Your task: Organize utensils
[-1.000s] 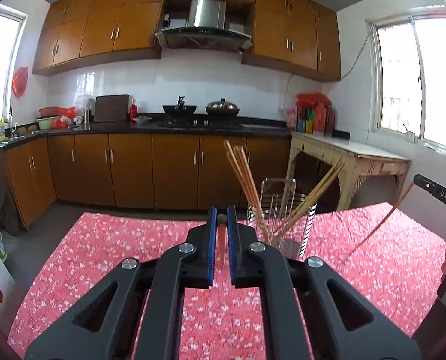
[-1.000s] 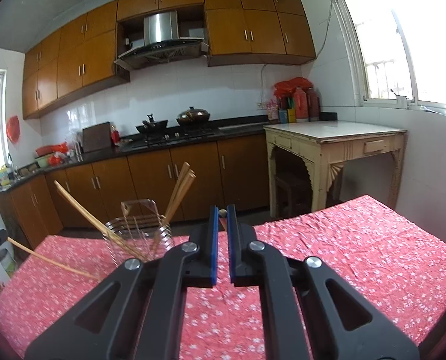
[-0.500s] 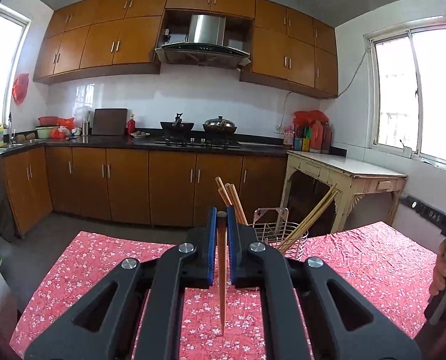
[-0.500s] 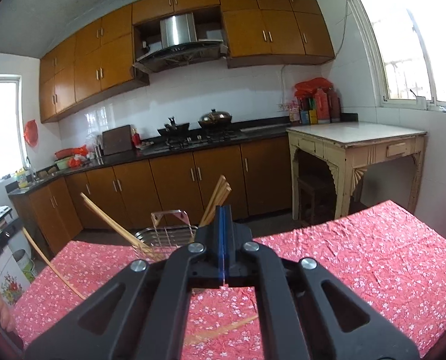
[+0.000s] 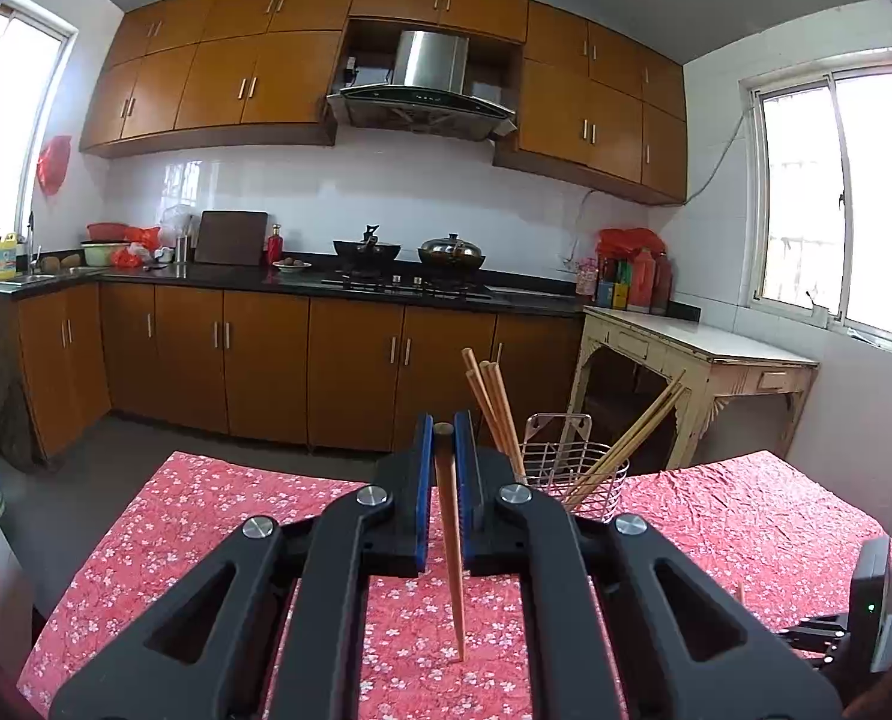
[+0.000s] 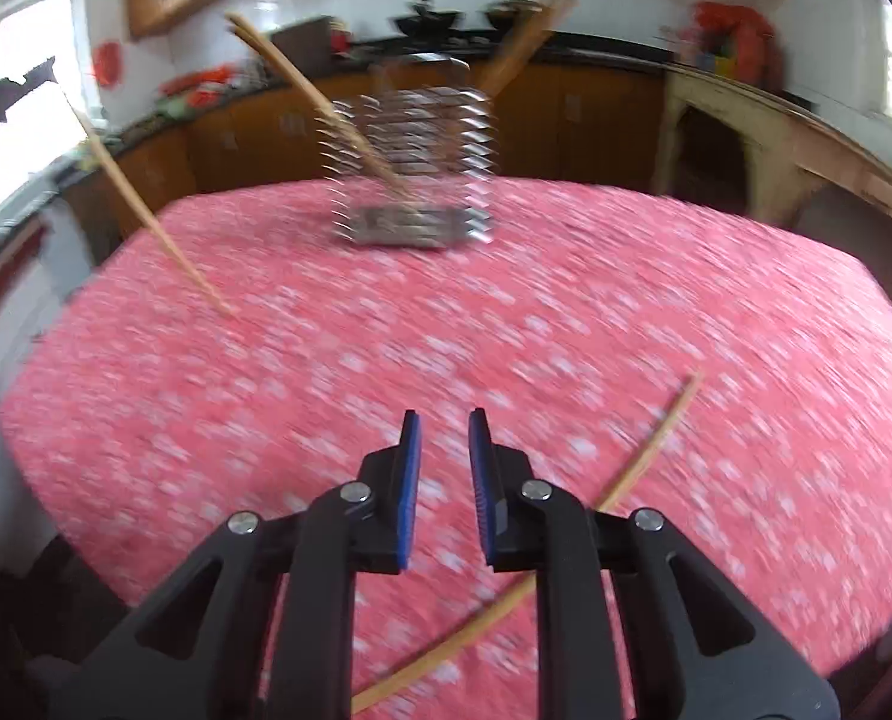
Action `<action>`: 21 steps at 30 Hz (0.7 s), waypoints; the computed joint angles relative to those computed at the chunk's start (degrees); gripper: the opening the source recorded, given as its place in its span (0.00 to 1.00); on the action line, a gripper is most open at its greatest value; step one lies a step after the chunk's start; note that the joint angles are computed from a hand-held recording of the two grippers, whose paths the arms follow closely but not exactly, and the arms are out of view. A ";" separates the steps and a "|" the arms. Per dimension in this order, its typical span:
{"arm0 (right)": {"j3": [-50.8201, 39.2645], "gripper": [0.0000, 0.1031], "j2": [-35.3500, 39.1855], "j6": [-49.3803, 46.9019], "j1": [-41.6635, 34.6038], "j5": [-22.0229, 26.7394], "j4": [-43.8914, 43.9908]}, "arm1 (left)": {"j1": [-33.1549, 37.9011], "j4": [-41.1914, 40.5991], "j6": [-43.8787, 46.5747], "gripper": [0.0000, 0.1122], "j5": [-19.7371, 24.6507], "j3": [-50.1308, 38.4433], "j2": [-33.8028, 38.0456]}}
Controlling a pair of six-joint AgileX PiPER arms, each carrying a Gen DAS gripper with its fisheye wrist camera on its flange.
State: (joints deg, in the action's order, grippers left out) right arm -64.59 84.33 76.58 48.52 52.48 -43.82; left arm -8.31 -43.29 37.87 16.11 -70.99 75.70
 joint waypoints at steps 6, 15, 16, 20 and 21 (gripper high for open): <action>6.63 0.32 -3.31 6.32 -5.47 3.57 1.71 | 1.11 -2.91 2.62 0.06 0.46 0.94 -0.69; 10.77 0.11 -4.29 6.41 -11.29 0.41 4.25 | 1.27 -2.40 1.89 0.06 0.83 0.63 -0.66; 9.89 0.08 -3.82 4.75 -12.39 -0.07 5.11 | 1.16 -2.34 1.86 0.06 0.77 0.54 -0.58; 4.54 0.07 -0.22 -1.34 -19.04 -3.78 8.54 | 0.67 -2.23 1.80 0.06 0.40 0.32 -0.31; 1.98 0.07 1.64 -3.44 -21.51 -4.46 9.36 | 0.34 -1.28 0.79 0.06 0.24 0.20 -0.28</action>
